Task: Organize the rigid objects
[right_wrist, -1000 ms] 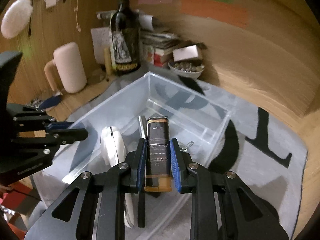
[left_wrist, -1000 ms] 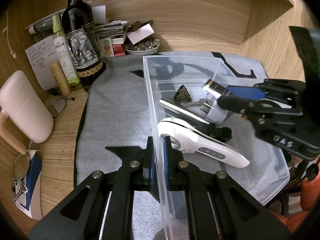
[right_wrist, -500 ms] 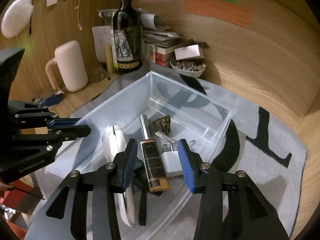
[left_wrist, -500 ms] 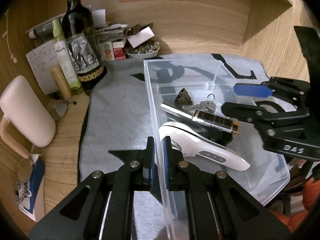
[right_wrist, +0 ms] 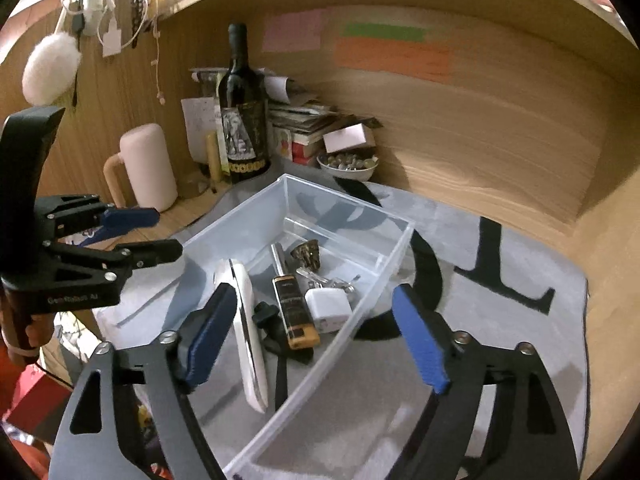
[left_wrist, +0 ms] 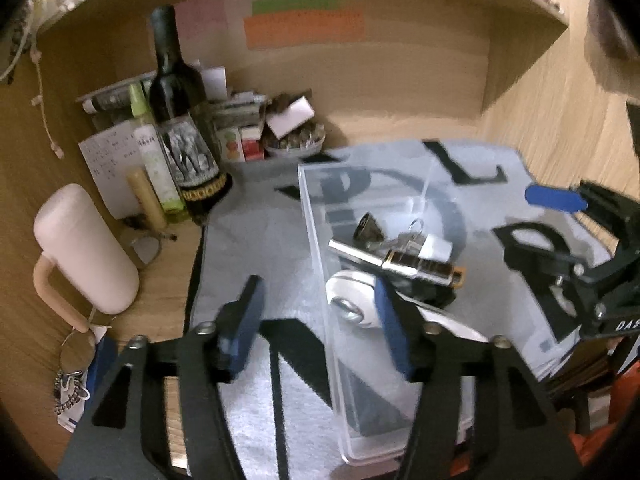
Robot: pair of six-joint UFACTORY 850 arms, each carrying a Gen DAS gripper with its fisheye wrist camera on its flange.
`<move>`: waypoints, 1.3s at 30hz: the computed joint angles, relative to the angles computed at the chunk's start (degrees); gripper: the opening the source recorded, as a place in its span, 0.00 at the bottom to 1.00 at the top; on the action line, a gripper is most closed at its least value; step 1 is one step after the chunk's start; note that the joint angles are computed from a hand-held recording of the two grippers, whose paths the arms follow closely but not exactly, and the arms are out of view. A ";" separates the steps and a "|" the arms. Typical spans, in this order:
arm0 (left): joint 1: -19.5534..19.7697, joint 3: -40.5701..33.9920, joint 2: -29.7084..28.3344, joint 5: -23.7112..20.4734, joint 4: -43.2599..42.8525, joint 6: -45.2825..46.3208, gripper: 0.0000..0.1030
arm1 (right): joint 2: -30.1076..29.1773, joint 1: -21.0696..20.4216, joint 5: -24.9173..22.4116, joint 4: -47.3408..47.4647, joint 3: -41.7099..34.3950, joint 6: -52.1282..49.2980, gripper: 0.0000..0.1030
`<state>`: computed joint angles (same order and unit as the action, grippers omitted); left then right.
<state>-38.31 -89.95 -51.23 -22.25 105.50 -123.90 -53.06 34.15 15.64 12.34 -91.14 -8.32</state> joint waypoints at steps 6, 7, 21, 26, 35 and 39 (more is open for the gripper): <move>-1.78 7.11 3.62 -7.59 19.80 -21.82 0.94 | 2.22 0.51 4.28 5.36 4.66 -2.41 0.91; -2.03 7.82 3.90 -8.61 21.32 -23.54 0.97 | 2.60 0.72 5.34 6.92 5.57 -3.64 0.96; -3.44 11.46 3.73 -12.16 33.65 -39.31 0.99 | 5.38 2.39 12.98 8.96 13.33 0.12 1.00; -3.35 11.68 3.73 -12.09 35.40 -41.12 0.99 | 5.32 2.72 13.37 10.71 13.56 -0.44 1.00; -3.38 11.67 3.64 -12.00 35.59 -40.98 0.99 | 4.93 2.79 13.10 11.14 13.05 0.00 1.00; -3.34 11.49 3.49 -11.82 36.01 -41.24 0.99 | 4.86 2.88 13.19 11.73 12.93 -0.58 1.00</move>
<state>-41.65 -78.46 -47.74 -34.07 141.51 -165.14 -48.19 37.03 28.84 24.07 -78.21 -8.90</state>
